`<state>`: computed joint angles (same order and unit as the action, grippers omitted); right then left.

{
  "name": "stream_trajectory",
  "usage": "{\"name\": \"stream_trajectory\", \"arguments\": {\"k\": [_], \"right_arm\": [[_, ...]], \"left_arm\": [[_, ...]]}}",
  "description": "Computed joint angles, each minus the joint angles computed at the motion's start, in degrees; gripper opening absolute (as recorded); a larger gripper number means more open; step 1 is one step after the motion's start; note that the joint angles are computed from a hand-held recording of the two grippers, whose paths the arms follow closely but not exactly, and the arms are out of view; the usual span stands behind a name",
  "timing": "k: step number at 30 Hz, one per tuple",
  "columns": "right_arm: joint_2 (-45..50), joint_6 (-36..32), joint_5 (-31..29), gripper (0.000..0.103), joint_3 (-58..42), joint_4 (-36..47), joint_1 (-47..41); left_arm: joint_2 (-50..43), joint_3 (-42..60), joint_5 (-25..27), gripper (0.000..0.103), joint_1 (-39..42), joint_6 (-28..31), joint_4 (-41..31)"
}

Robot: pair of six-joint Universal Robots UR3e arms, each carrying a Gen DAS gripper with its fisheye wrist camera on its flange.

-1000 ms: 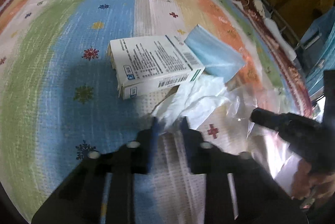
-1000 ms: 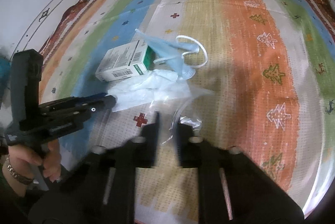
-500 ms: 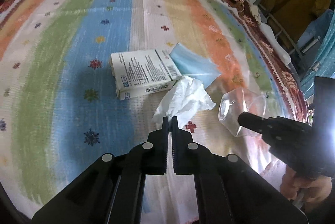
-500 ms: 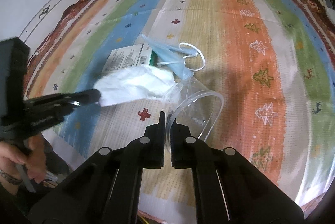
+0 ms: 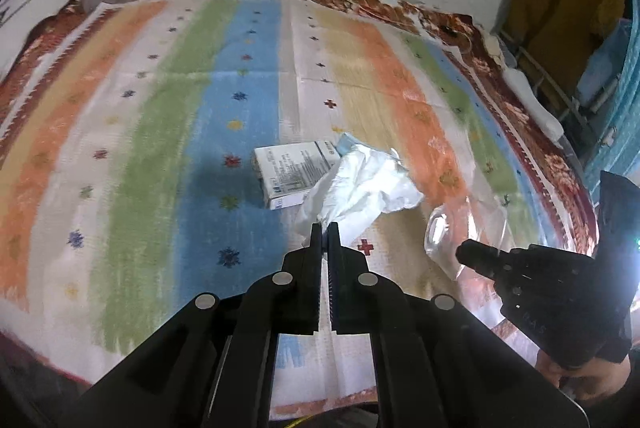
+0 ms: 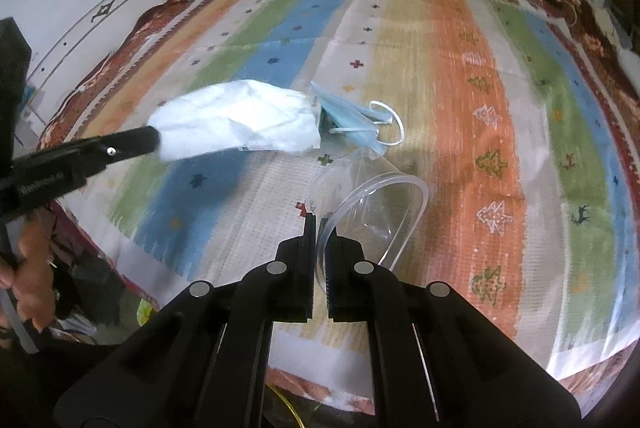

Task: Collect trash
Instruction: 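Lift the cup with the right gripper while the left carries the tissue to the bin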

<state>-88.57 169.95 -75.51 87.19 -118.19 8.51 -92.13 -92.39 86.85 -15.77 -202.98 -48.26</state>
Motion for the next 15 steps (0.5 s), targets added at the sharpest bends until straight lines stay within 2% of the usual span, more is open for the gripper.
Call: {"name": "stream_trajectory", "arguments": {"k": [2, 7, 15], "right_arm": [[-0.68, -0.03, -2.96, 0.003, -0.26, -0.08, 1.59], [-3.30, 0.71, -2.63, 0.003, 0.53, 0.49, 2.14], [-9.92, 2.66, -2.58, 0.003, 3.42, 1.24, 3.82]], "left_arm": [[1.53, -1.03, -0.75, 0.002, -0.12, -0.19, -0.16], [5.38, -2.85, -0.66, 0.002, -1.17, -1.99, -1.43], [8.69, -2.94, 3.60, 0.002, -5.63, -1.83, -0.71]]}}
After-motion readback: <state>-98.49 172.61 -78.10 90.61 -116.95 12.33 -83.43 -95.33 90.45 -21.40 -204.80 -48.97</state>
